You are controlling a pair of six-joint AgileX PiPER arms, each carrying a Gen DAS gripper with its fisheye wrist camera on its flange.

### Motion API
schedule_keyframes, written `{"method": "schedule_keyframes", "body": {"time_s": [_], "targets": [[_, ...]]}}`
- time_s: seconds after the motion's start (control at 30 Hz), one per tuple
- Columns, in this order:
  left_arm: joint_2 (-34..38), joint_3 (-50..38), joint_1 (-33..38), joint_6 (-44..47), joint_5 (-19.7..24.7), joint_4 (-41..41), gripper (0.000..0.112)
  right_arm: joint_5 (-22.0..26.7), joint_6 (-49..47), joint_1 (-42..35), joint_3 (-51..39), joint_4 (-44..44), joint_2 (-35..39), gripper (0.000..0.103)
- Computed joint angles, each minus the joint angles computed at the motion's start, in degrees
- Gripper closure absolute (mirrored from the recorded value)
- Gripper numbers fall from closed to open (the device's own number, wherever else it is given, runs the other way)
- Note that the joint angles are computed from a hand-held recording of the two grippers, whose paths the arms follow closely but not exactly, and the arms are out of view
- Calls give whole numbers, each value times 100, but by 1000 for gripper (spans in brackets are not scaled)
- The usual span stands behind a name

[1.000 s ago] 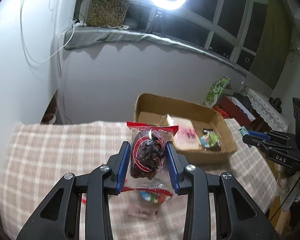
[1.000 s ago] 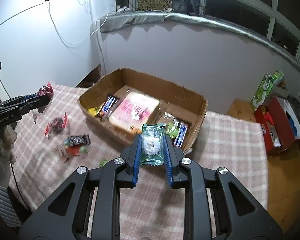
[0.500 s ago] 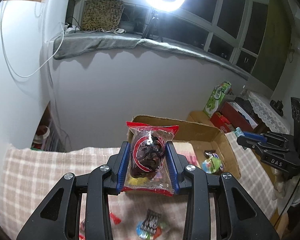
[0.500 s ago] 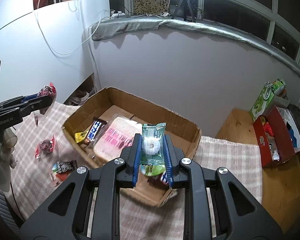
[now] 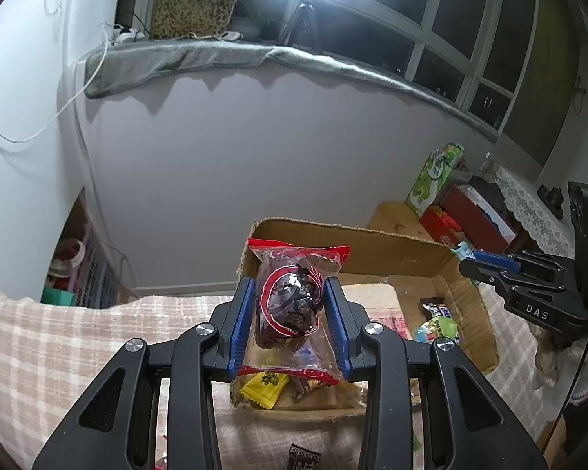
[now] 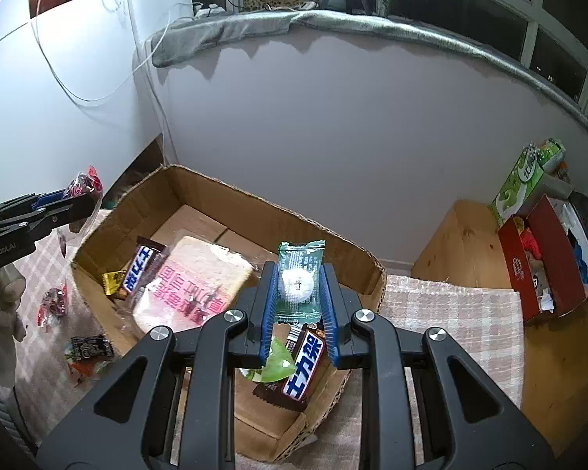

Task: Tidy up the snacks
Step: 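Carry both snacks over the box and open both grippers to drop them, then withdraw both grippers and move them to the green and pink candies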

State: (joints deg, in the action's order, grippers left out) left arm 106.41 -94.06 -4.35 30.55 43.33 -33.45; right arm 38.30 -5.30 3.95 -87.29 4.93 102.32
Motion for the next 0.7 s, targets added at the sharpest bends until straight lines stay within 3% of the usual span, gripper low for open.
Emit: {"method": "schedule_keyframes", "body": {"time_s": [0.33,0.4,0.47,0.5,0.7], "targets": [[248,-186,-146,-202,59,246,78,-11,-142,-35,-6,141,159,81],[272,-214,-177,-291,72,339,76,-34,-155,-22,8,130,143,74],[301,-255,-176,-324,90,363,68,-96,-57,21,66,-1,90,45],[296,-250,-173,-359,75,379,65,-183,-22,36,143,-44,33,41],[168,-145,-110,-328,55,285,62,-217,12,49,269,-42,-139,40]]}}
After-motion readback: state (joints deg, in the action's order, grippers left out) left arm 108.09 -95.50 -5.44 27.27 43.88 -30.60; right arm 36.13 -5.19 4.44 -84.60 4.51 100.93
